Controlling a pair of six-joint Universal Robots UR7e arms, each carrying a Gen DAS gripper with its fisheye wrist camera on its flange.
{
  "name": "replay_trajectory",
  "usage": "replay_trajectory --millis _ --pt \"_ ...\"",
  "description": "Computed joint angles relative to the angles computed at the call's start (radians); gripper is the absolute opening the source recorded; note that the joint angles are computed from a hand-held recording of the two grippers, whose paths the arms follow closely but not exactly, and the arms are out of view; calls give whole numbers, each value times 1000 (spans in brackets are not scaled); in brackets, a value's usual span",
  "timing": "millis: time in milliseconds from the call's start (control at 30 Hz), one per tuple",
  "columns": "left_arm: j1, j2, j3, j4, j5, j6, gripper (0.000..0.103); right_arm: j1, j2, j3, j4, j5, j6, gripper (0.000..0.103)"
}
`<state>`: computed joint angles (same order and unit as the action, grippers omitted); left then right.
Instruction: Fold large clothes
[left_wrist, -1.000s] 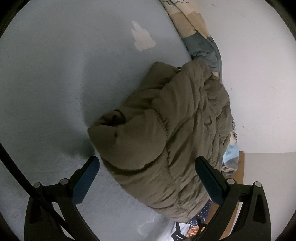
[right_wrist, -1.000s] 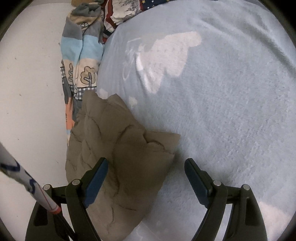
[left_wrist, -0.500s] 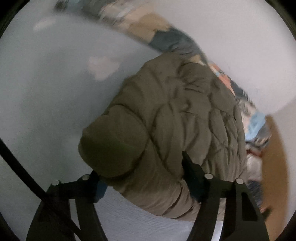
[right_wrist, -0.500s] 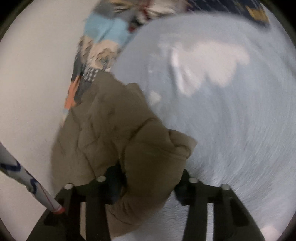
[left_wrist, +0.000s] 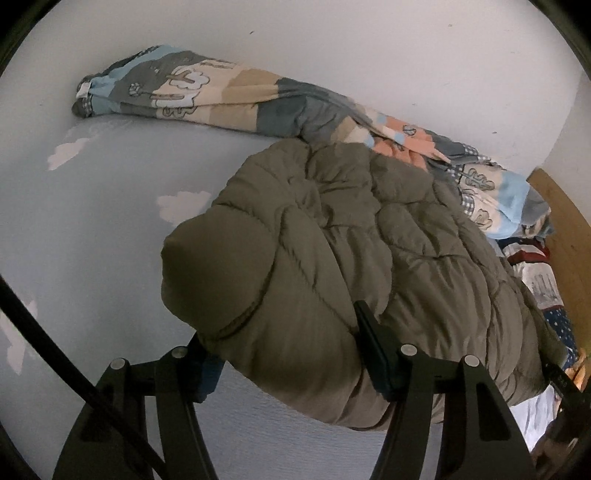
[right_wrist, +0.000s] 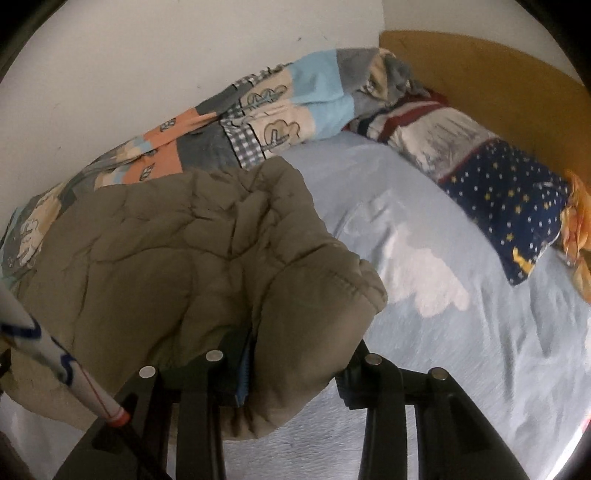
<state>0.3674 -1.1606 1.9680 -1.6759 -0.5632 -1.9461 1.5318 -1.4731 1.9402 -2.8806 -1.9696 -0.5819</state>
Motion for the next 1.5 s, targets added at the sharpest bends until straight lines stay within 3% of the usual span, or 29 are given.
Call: replay_trajectory --millis 267,533,600,700,867,967,1033,1100,1133,1200,1300,1367,1433,1500 --pt "-78 -28 -13 80 -30 -41 64 25 -68 21 20 20 -54 38" --pt "-249 5 -103 402 -101 -246 64 -2 -279 81 191 136 -85 38" --pt "-303 32 -134 513 -141 -326 63 -29 -349 90 266 187 -68 38" --pt "-352 96 -185 632 -219 -350 64 -76 -430 128 333 223 -69 38" --pt "-366 47 -75 431 -324 -303 64 -187 -468 143 501 218 -13 38" --pt "-361 18 -27 337 -329 -274 64 -270 -439 77 651 258 107 41" --pt "-361 16 -18 312 -314 -266 67 -310 -438 45 715 275 173 63" --pt "-353 30 -27 306 -294 -255 69 -332 -458 42 687 257 214 78" --pt "-347 37 -31 298 -283 -246 69 -340 -468 39 671 252 229 81" --pt "-331 47 -31 261 -263 -216 70 -344 -486 53 571 204 248 81" --pt "-290 87 -52 184 -221 -130 70 -359 -512 66 493 280 190 79" --pt "-259 131 -86 163 -197 -62 71 -329 -526 90 461 315 117 66" --pt "-224 167 -112 146 -191 -7 73 -262 -519 124 430 269 54 55" --pt "-185 189 -117 94 -208 50 76 -238 -480 128 478 244 45 46"
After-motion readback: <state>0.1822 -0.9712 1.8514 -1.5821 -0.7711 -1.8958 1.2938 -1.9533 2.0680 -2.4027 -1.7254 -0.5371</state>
